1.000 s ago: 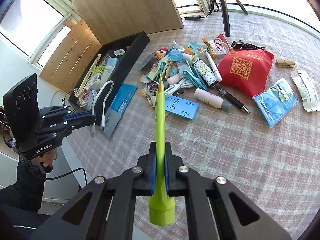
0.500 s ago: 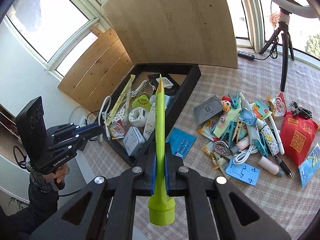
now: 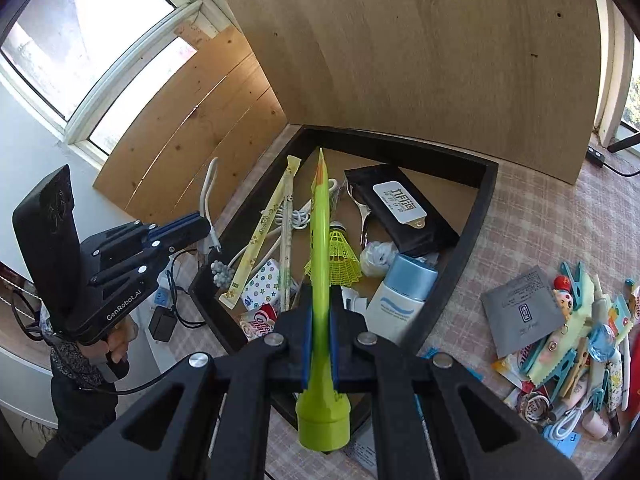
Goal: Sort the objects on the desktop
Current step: 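Carry the white cable and green tube into the tray and open both tools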
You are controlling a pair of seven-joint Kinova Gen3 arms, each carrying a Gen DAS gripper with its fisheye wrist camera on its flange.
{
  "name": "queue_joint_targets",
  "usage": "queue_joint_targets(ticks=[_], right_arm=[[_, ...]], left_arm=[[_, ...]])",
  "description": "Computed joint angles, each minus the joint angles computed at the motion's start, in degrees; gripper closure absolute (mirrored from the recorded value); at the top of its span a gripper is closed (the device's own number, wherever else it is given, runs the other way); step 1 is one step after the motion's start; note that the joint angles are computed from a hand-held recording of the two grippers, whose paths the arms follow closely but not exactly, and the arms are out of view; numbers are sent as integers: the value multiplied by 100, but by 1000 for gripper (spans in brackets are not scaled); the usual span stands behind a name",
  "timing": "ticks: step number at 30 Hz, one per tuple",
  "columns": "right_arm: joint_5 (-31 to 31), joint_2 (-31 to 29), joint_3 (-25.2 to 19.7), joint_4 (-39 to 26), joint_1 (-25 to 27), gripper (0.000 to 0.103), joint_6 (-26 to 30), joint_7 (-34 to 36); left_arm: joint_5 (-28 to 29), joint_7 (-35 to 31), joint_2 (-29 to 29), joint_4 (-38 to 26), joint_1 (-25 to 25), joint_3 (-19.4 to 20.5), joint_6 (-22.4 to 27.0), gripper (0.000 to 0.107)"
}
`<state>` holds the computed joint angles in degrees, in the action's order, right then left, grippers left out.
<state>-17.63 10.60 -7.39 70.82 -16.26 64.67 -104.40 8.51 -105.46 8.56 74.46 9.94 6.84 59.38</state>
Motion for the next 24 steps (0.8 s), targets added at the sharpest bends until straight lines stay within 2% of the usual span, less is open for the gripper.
queue_joint_targets(ticks=[7, 8, 9, 10, 11, 12, 13, 15, 24], right_arm=[[286, 660, 2, -742, -150, 96, 253, -61], [280, 739, -14, -832, -149, 96, 261, 6], [338, 823, -60, -950, -146, 95, 291, 16], [455, 918, 0, -1136, -227, 87, 415, -68], [632, 990, 117, -1288, -362, 78, 509, -244], [782, 1003, 175, -1335, -435, 59, 510, -397], [842, 951, 181, -1275, -426, 51, 418, -469], [796, 790, 138, -1018, -318, 51, 141, -406], [609, 369, 124, -466, 34, 51, -26, -226]], left_arm=[[-32, -147, 670, -555, 23, 26, 13, 102], [-121, -24, 759, -642, 82, -8, -8, 101], [-214, 125, 849, -742, 136, -43, -6, 93], [-306, 316, 943, -868, 190, -94, 44, 75], [-307, 414, 1000, -934, 201, -135, 48, 70], [-218, 418, 987, -894, 106, -79, -32, 71], [-121, 400, 974, -858, 35, -57, -95, 72], [-108, 375, 948, -819, -2, -46, -137, 72], [-133, 266, 759, -642, 30, -3, -105, 77]])
